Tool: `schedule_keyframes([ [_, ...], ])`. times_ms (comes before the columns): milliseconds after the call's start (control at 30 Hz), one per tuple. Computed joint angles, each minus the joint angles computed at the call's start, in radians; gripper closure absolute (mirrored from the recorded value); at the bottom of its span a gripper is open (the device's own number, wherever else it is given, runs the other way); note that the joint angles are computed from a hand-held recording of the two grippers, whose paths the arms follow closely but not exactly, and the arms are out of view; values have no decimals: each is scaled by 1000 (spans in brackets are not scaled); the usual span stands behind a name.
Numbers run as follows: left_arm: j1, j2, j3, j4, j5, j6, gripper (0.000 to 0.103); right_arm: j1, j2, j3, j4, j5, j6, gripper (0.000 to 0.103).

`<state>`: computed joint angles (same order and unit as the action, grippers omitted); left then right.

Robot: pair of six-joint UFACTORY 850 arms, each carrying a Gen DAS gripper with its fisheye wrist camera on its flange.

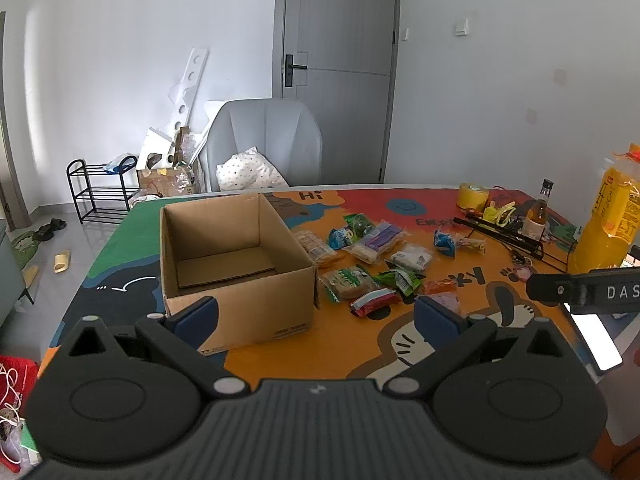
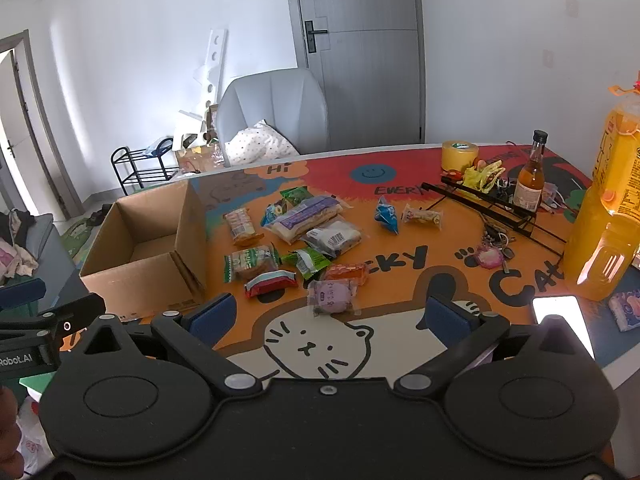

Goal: Organize snacks

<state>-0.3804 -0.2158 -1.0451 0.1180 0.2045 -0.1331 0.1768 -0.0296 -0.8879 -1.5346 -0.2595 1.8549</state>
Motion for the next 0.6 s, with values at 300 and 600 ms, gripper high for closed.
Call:
schedule_keyframes([
  [300,-1,5,3,-13,2,12,0,4,0,1,10,-4,-6,0],
  [600,-1,7,3,-22,2,23,0,7,-3,-1,28,-5,-21,0],
])
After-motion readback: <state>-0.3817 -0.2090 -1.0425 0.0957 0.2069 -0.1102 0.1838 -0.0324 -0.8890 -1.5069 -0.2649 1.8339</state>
